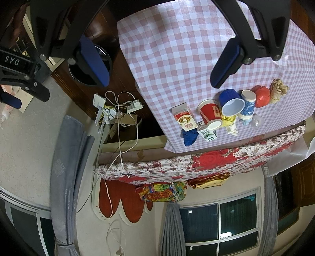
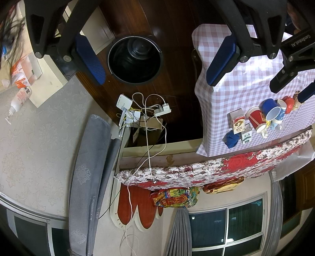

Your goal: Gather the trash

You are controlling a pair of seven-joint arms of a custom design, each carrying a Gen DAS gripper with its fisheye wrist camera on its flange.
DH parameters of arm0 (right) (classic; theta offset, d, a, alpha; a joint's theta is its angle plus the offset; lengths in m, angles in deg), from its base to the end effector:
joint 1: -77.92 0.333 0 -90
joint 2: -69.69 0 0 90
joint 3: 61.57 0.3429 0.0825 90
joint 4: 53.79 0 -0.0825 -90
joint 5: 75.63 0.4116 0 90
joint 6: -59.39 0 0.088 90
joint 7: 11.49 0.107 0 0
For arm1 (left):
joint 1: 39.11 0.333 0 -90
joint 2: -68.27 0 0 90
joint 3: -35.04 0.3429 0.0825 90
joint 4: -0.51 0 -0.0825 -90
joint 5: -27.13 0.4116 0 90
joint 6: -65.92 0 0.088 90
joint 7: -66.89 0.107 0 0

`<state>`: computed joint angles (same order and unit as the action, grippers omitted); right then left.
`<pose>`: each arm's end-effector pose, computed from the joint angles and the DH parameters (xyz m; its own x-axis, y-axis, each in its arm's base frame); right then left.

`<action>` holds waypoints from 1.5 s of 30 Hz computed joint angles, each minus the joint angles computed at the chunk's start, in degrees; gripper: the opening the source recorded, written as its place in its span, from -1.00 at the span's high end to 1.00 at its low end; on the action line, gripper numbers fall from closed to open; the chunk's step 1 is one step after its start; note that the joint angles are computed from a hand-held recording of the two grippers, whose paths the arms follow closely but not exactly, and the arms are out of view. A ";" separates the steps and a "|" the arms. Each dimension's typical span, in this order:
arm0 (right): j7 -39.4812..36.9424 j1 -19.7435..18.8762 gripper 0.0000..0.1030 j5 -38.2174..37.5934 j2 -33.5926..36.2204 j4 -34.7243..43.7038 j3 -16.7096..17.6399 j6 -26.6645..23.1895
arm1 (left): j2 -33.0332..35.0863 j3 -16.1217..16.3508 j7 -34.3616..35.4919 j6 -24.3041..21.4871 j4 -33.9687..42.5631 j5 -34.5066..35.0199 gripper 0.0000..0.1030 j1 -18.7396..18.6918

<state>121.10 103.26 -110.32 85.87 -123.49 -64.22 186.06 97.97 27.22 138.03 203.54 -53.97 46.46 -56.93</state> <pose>0.6648 0.2645 0.7340 -0.1815 -0.9817 0.0581 -0.6080 0.0656 -0.7912 0.7205 -0.2986 0.7232 -0.2005 -0.9797 0.0012 -0.5571 0.1130 -0.8227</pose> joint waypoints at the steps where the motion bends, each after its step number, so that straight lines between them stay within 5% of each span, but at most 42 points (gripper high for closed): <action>1: -0.06 -0.06 -1.00 0.11 0.01 0.00 -0.01 0.03 | 0.01 0.03 0.04 -0.01 0.03 0.03 -1.00 0.00; 45: 0.08 0.20 -1.00 -0.03 0.22 0.23 -0.18 0.03 | 0.17 -0.07 0.25 -0.25 0.32 -0.45 -1.00 0.11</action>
